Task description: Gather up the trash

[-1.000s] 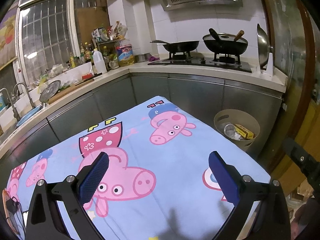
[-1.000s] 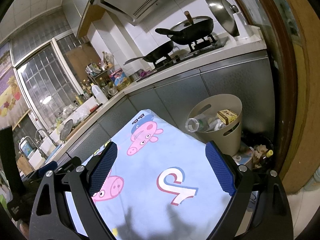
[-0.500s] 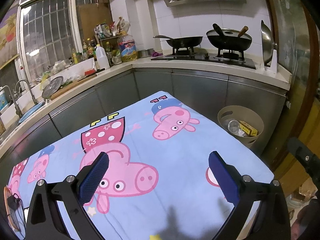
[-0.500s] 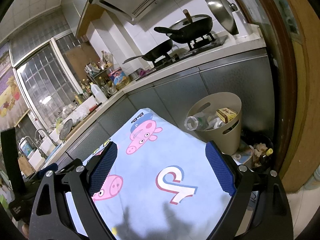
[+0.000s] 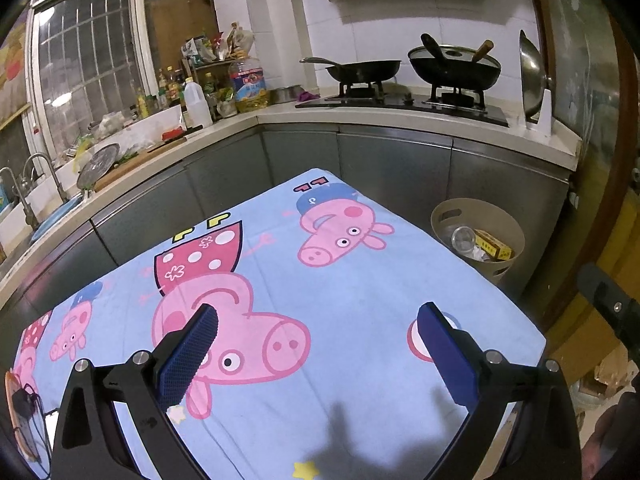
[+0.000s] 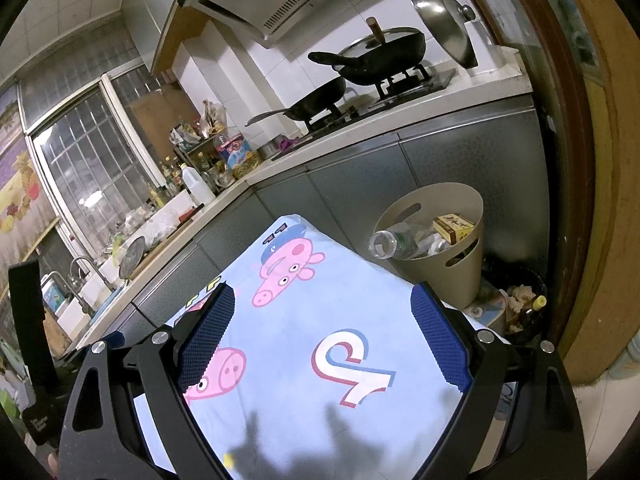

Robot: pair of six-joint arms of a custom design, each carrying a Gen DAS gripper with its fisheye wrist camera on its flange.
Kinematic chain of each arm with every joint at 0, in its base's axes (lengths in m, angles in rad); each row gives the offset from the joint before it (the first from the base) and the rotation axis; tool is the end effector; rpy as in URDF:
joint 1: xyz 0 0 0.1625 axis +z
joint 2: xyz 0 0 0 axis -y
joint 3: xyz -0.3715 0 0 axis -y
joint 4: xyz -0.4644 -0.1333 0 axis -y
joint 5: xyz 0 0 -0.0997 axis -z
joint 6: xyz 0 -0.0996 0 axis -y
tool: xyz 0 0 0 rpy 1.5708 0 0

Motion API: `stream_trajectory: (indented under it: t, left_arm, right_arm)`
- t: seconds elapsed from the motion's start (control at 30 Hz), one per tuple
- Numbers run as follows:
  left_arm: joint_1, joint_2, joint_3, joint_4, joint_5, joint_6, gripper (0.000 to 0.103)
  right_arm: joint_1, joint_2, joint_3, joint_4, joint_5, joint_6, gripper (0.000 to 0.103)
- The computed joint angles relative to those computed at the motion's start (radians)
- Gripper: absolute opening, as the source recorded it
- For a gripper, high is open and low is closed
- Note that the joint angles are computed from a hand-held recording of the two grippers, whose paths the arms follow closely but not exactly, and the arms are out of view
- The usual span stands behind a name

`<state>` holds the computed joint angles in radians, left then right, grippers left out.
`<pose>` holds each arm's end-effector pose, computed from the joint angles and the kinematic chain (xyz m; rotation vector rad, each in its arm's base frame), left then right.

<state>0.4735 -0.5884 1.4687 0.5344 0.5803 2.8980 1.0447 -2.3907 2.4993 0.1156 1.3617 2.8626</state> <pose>-0.3594 -0.4275 -0.0588 0.8622 2.1299 -0.9112 0.0011 -0.3047 0.2468 -0.0889 -2.2176 1.7140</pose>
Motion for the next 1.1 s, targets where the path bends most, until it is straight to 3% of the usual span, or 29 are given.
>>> stream_trajectory:
  t: [1.1]
  left_arm:
    - [-0.003, 0.007, 0.005, 0.009, 0.004, -0.002, 0.099]
  right_arm:
    - [-0.004, 0.007, -0.002, 0.001, -0.002, 0.002, 0.089]
